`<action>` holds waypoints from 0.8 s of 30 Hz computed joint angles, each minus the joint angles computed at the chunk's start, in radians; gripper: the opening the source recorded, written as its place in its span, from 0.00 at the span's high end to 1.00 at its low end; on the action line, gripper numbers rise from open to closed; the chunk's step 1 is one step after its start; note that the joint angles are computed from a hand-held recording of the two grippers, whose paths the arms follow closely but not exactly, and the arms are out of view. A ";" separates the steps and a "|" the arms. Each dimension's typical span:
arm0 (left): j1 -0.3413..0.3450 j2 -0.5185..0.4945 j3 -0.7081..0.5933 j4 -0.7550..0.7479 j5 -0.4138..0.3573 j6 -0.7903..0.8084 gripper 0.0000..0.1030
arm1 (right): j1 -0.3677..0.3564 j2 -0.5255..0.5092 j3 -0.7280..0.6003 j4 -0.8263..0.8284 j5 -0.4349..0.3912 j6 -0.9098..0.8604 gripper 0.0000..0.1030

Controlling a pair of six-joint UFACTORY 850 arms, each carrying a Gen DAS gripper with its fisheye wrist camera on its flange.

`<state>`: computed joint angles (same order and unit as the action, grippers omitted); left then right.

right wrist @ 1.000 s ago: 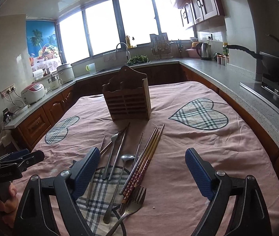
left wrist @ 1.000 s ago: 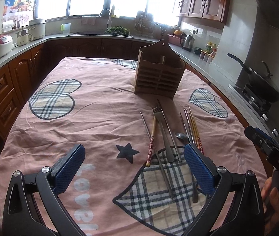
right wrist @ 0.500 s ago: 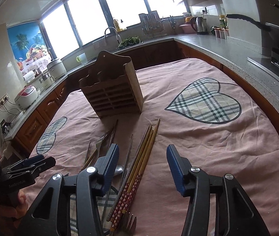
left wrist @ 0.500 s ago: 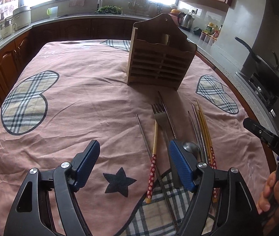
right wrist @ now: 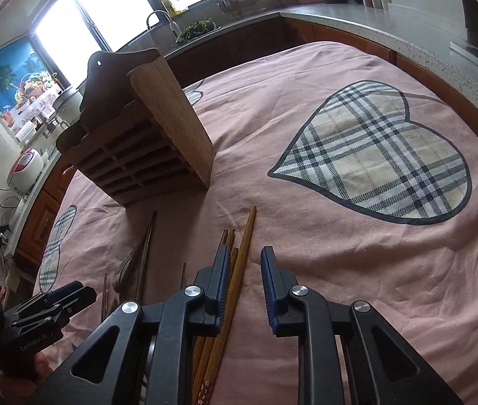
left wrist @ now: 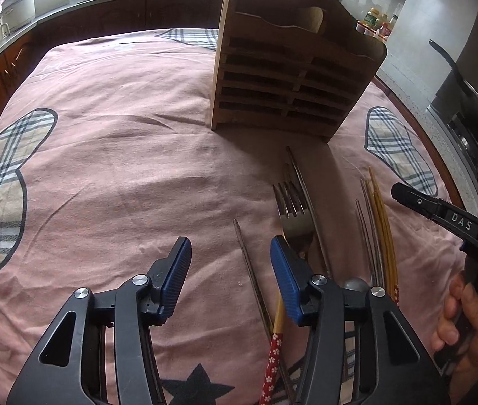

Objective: Organize utensils
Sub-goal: 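Close the right tool on the wooden chopsticks while the left tool grasps a thin metal utensil, then lift the held chopsticks and metal utensil with both tools toward the wooden holder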

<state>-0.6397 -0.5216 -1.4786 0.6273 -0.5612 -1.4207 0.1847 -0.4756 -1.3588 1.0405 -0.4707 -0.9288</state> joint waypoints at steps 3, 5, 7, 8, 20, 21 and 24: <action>0.009 -0.014 -0.012 -0.045 0.009 0.061 0.57 | 0.007 -0.038 -0.051 -0.055 -0.004 0.055 0.83; 0.017 -0.023 -0.019 -0.089 0.017 0.106 0.59 | 0.014 -0.058 -0.081 -0.104 0.000 0.097 0.83; 0.016 -0.031 -0.027 -0.079 0.009 0.113 0.59 | 0.018 -0.087 -0.121 -0.173 -0.006 0.160 0.83; 0.016 -0.035 -0.034 -0.080 0.003 0.122 0.59 | 0.021 -0.099 -0.137 -0.207 -0.009 0.191 0.83; 0.017 -0.056 -0.064 -0.077 -0.002 0.179 0.94 | 0.026 -0.138 -0.184 -0.246 -0.020 0.201 0.94; 0.019 -0.046 -0.051 -0.085 0.012 0.181 0.94 | 0.021 -0.137 -0.183 -0.225 -0.030 0.191 0.94; 0.015 -0.024 -0.033 -0.059 0.032 0.144 0.95 | 0.010 -0.119 -0.167 -0.149 -0.051 0.137 0.95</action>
